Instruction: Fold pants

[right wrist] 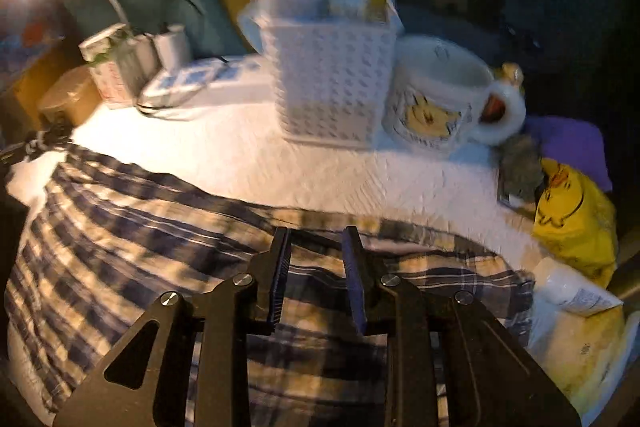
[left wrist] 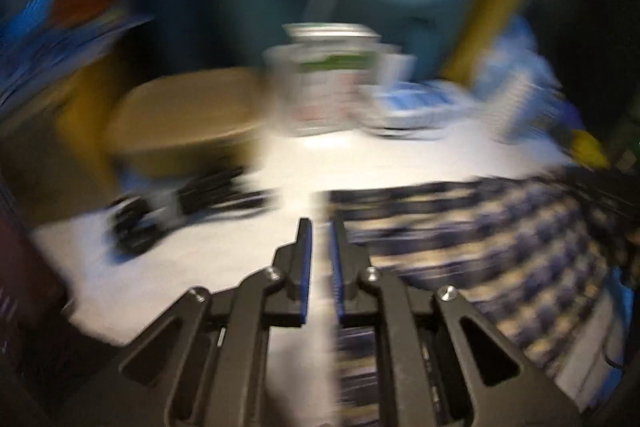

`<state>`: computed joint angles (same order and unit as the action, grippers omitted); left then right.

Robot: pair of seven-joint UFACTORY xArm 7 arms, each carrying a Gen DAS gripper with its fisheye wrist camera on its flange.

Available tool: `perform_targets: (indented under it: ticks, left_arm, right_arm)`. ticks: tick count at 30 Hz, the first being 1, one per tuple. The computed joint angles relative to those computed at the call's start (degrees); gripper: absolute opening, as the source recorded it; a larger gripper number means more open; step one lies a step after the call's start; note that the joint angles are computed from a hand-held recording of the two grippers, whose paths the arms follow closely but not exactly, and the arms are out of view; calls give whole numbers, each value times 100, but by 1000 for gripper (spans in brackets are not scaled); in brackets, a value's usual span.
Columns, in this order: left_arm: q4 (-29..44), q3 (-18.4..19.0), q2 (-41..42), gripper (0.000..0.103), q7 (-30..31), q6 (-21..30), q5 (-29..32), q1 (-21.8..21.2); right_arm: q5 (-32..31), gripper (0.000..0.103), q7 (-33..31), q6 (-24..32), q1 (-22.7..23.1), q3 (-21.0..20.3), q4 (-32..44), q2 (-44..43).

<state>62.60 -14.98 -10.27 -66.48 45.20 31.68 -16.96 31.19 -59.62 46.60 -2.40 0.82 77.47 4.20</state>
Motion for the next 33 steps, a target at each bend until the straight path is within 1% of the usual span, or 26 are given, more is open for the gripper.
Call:
perform_targets:
  ticks: [1, 2, 3, 4, 6, 7, 8, 9, 11, 12, 14, 15, 16, 18, 21, 23, 24, 25, 26, 27, 28, 29, 30, 31, 32, 33]
  left_arm:
    - [296, 29, 355, 9, 263, -204, -114, -39]
    - [673, 85, 837, 10, 691, -455, -371, -117]
    - [946, 152, 1171, 10, 1031, -531, -597, -186]
    - [1237, 209, 1498, 10, 1318, -479, -791, -254]
    - [1962, 326, 2245, 10, 1715, -96, -1028, -374]
    - [2218, 387, 2484, 10, 1819, 42, -1085, -440]
    - [2469, 599, 2739, 9, 1936, 157, -1168, -601]
    - [2528, 592, 2816, 9, 1845, 33, -1011, -570]
    - [2831, 808, 3007, 10, 1790, 164, -1022, -684]
    - [3016, 979, 3110, 10, 1603, 365, -873, -804]
    - [3237, 1237, 3212, 10, 1260, 788, -565, -985]
    - [3224, 1284, 3173, 10, 1112, 843, -526, -1005]
    - [3070, 1306, 3017, 10, 943, 727, -450, -1023]
    - [2739, 1291, 2662, 10, 685, 555, -151, -1086]
    - [2318, 1077, 2159, 10, 363, 210, 190, -1176]
    - [2097, 843, 1955, 10, 349, -129, 176, -1208]
    - [1896, 712, 1827, 10, 413, -400, 16, -1214]
    - [1815, 608, 1803, 10, 442, -583, -142, -1230]
    - [1679, 407, 1769, 10, 504, -752, -360, -1158]
    - [1778, 439, 1975, 10, 445, -800, -413, -1326]
    - [1760, 395, 2013, 10, 417, -733, -477, -1419]
    - [1737, 361, 2047, 10, 377, -611, -512, -1521]
    - [1797, 347, 2133, 10, 269, -450, -526, -1628]
    - [1713, 356, 2143, 10, 168, -425, -597, -1676]
    - [1624, 366, 2144, 10, 74, -438, -657, -1709]
    - [1416, 403, 2059, 9, -105, -521, -544, -1761]
  right_arm:
    - [-26, 27, -50, 101, 16, 20, 1, -1]
    - [-100, 27, -64, 211, 36, 33, 15, 20]
    - [-232, 27, -22, 331, 96, 76, 58, 96]
    - [-299, 27, 38, 441, 137, 106, 99, 165]
    - [-446, 27, 286, 719, 208, 160, 318, 411]
    - [-512, 27, 372, 692, 247, 193, 338, 465]
    - [-592, 27, 507, 620, 295, 221, 412, 568]
    - [-575, 27, 556, 623, 280, 232, 480, 616]
    - [-641, 27, 883, 687, 314, 267, 836, 867]
    - [-778, 27, 1067, 556, 365, 274, 891, 932]
    - [-1297, 27, 1607, 158, 504, 215, 962, 1040]
    - [-1358, 27, 1794, 213, 566, 123, 1048, 1066]
    - [-1234, 27, 1741, 300, 389, 264, 1043, 1001]
    - [-802, 27, 1159, 342, 173, 365, 664, 573]
    - [-126, 27, 191, 665, 19, 255, -136, -281]
    - [82, 27, -299, 807, 71, 70, -722, -841]
    - [117, 27, -513, 906, 107, -39, -1059, -1147]
    - [90, 28, -637, 993, 147, -143, -1275, -1337]
    - [11, 31, -716, 1026, 188, -214, -1504, -1526]
    - [-198, 35, -701, 955, 313, -337, -1794, -1767]
    - [-503, 44, -447, 890, 198, -222, -1984, -1892]
    - [-635, 51, -431, 795, 213, -288, -2164, -2009]
    - [-737, 52, -396, 753, 210, -368, -2306, -2110]
    - [-759, 52, -393, 762, 200, -485, -2398, -2201]
    - [-745, 53, -440, 766, 190, -604, -2498, -2324]
    - [-766, 53, -552, 771, 168, -726, -2580, -2436]
